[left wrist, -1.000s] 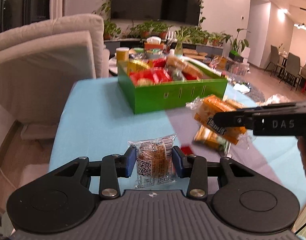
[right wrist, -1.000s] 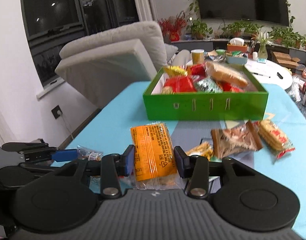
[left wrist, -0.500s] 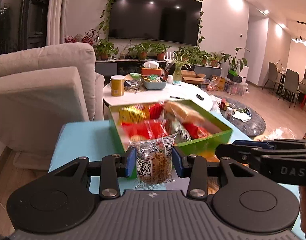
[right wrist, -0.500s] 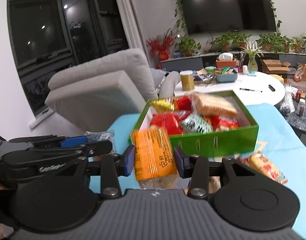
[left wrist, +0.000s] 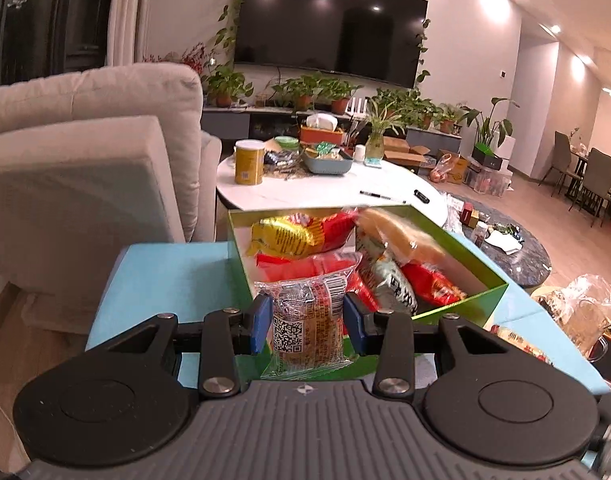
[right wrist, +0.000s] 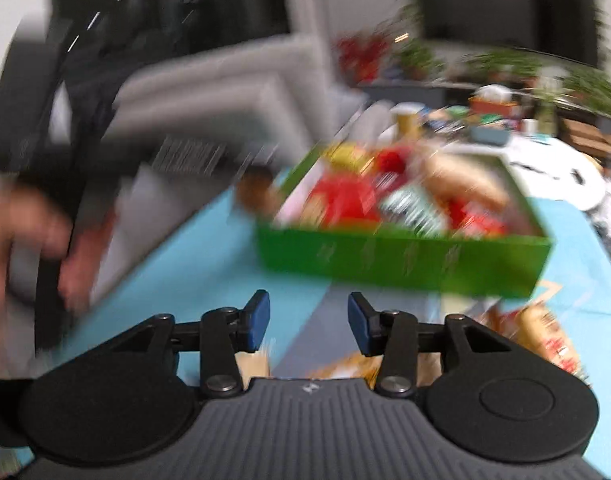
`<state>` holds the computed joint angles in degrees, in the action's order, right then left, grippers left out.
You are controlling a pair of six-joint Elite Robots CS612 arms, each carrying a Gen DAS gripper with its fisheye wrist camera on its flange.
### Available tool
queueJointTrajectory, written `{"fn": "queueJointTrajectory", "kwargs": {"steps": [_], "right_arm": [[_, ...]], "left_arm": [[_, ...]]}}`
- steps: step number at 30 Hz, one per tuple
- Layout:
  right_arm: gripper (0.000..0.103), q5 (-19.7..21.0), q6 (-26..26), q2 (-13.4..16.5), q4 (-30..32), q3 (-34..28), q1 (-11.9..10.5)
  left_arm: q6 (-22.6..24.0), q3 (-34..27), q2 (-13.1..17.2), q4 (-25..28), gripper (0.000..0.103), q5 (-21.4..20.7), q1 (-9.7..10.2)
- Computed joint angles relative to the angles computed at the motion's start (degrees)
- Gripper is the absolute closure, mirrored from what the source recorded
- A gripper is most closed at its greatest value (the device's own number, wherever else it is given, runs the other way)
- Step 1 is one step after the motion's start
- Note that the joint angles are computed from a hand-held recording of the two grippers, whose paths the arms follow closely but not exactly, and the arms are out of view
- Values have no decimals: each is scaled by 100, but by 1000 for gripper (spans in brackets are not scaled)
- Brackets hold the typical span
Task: Organize snacks
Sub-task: 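Lower the cookie pack into the box with the left gripper while the right lowers the cake pack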
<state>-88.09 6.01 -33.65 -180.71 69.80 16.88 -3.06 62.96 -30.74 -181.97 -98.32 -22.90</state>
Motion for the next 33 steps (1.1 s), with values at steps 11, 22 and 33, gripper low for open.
{"fn": "queueJointTrajectory", "kwargs": {"steps": [11,22,33], "right_arm": [[39,233,281,12,482,-38,129],[39,69,688,-17,135,-11,101],[39,-525,1312,192,-498,-597,-46]], "left_arm": [[-28,301,-152,-92,67,28,26],[18,362,-229,-272,67,-39,31],[-12,28,-94,-113,67,-71,15]]}}
